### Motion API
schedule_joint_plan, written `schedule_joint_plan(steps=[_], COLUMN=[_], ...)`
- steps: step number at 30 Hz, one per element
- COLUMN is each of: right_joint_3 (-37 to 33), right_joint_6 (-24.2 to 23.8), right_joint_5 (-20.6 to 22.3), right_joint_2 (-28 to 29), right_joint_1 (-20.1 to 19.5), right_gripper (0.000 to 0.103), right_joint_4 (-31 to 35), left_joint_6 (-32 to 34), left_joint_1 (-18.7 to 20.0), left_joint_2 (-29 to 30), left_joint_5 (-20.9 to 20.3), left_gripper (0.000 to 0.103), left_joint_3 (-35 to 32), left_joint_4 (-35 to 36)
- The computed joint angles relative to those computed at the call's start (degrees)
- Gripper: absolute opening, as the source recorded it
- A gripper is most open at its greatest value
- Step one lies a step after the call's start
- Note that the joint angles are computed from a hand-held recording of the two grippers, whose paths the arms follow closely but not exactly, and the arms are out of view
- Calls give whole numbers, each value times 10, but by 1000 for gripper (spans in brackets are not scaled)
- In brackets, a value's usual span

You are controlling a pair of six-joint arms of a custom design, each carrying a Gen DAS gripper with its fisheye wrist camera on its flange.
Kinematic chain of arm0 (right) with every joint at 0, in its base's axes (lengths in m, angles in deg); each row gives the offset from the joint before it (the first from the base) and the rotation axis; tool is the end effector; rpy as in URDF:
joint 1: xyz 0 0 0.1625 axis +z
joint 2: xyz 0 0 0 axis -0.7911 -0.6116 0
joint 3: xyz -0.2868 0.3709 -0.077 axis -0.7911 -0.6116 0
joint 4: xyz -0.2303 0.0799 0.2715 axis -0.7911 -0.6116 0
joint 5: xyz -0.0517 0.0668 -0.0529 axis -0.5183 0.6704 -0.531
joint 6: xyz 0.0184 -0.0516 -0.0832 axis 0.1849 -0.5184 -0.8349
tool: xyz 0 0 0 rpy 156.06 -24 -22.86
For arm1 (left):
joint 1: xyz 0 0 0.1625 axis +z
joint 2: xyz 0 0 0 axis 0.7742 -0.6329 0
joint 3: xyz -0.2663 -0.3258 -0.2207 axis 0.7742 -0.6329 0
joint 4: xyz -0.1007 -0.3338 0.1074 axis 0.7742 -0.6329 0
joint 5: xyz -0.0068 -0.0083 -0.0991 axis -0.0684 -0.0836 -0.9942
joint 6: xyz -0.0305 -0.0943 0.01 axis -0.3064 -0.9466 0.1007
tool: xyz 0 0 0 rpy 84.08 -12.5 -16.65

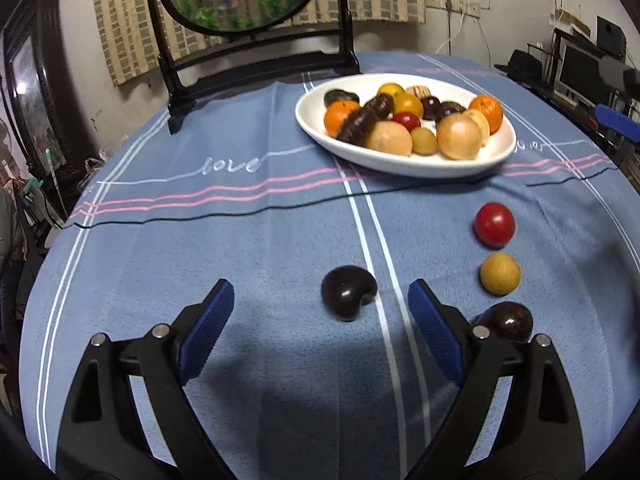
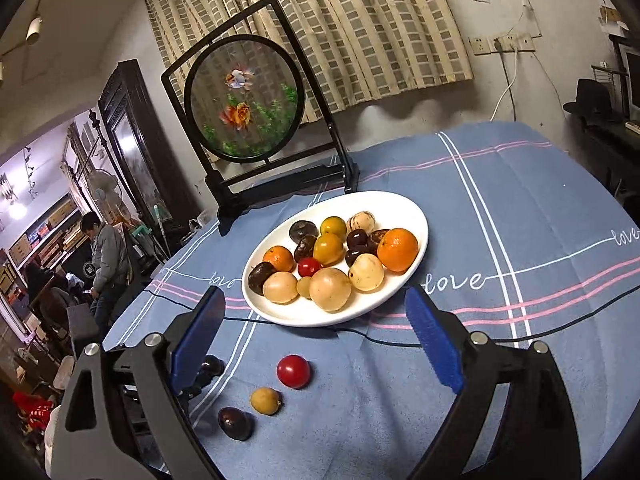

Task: Organize fruits
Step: 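Move both open tools back to the remaining fruits, then grasp a dark plum with the left tool while the right tool grasps the red fruit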

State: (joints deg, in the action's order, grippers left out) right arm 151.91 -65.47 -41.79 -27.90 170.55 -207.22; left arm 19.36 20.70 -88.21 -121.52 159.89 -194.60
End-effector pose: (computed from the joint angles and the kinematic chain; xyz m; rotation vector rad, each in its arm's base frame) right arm 0.3976 -0.5693 0.0174 0.3333 -2.4927 1.3210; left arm 0.0039 -0.5966 0.3055 0.7824 2.2044 -0.7112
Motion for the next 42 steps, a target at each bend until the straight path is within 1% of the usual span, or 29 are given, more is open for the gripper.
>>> schedule_joint_plan(steps=[3,7,10,11,12,13,14,15,16,18,19,20,22,24,27,30,32,34,36,38,40,42], right_joint_3=[-3,-5,-7,-7,-8,-8,-9,-8,-8,-8,-7,-8,-8,-9,-17,-29,-33,-38,-43,-55,-66,-79], right_joint_6=[2,8,7,7,7,8,8,9,9,10,10,10,11,10,13,18,20,25,25,16,9,3], right_joint_5=[-3,-6,-6,-7,-7,-7,-8,-8,-7,-5,-4,-1,5,15,24,29,37,50,51,40,31,19], right_joint_2=[1,1,2,2,2,2,2,2,2,2,2,2,1,0,1,6,9,11,15,23,31,38], right_joint_1=[1,1,0,0,0,0,0,-1,-1,-2,-2,-3,-4,-6,-9,-12,-15,-19,-21,-19,-18,-17], right_gripper=[92,92,92,92,92,92,92,92,92,92,92,92,92,92,92,91,82,68,60,56,49,46], right_joint_4=[8,24,29,31,33,35,37,37,38,40,43,46,61,76,124,169,189,211,226,237,250,265], left_joint_6=[-11,-15,-19,-22,-25,-28,-34,-37,-40,-42,-43,-47,-51,-47,-47,-49,-46,-45,-46,-47,-45,-45], left_joint_1=[4,8,12,13,14,14,16,17,18,19,19,20,21,19,18,19,19,18,18,18,18,18], left_joint_2=[-3,-5,-5,-4,-3,-2,-1,-2,-2,-3,-3,-3,-5,-4,-4,-3,-2,-1,0,1,2,2], left_joint_5=[-12,-31,-45,-48,-48,-48,-51,-53,-56,-59,-58,-60,-63,-58,-52,-50,-49,-48,-45,-43,-41,-38], left_gripper=[90,89,80,74,65,61,52,49,48,36,33,31,31,31,31,31,31,31,31,31,31,31], left_joint_3=[-7,-12,-19,-22,-25,-28,-33,-34,-35,-34,-34,-36,-37,-34,-32,-35,-35,-35,-37,-37,-37,-36], left_joint_4=[29,45,64,75,85,94,109,113,116,115,111,113,114,98,81,85,85,84,88,90,91,92])
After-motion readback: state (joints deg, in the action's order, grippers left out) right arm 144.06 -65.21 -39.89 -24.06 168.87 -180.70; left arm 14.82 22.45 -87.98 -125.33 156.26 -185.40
